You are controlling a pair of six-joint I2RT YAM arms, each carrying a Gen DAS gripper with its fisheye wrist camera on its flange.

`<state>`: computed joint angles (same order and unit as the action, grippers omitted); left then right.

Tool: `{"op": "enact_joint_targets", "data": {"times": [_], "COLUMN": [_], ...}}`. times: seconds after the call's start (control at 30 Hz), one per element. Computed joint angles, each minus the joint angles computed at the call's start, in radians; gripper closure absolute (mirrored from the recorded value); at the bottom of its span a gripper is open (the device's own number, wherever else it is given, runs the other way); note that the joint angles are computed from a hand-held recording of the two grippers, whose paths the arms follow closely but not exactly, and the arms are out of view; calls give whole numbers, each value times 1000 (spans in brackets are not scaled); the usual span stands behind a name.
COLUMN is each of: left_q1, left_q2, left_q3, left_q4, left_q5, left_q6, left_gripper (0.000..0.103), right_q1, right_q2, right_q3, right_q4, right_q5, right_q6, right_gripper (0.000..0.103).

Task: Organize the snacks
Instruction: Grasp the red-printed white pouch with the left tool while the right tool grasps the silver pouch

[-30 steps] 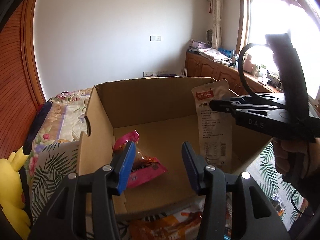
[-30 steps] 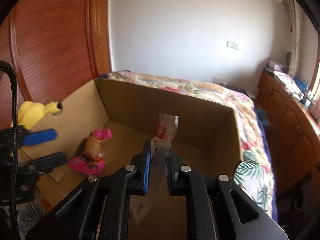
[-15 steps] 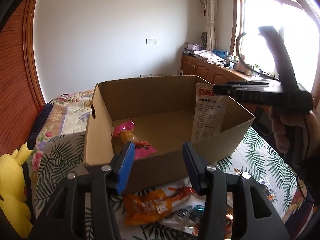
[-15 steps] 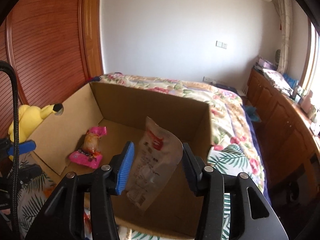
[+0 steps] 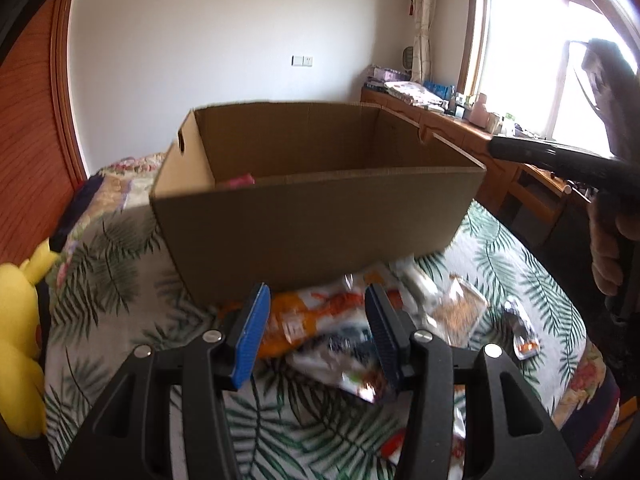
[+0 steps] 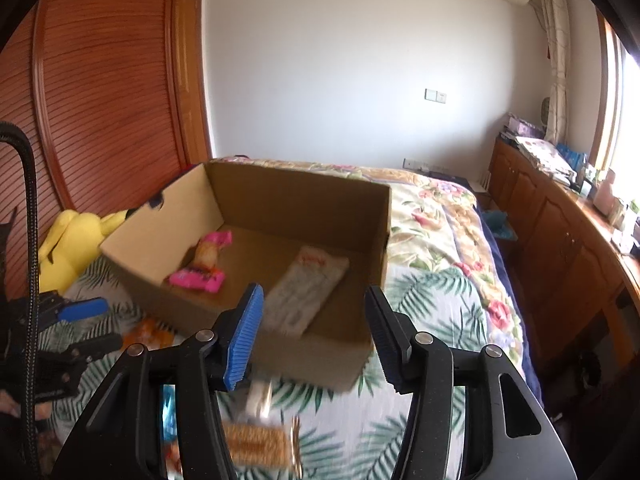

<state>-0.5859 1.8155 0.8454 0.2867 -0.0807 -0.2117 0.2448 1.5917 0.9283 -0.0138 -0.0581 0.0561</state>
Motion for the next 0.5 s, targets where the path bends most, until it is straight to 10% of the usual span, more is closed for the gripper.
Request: {"op": "enact_joint_targets", "data": {"times": [0.5], "left_q1": [-142], "left_q2": [-17], "left_q3": [-202], "left_q4": [132], "left_q5": [-101], "left_q6": [-145], "left_gripper": [53], "right_q1": [15], "right_q2": [-113], "right_q3": [-449], "right_q4": [225], "right_q5": [-5], "right_q6": [54], "right_gripper": [39]}}
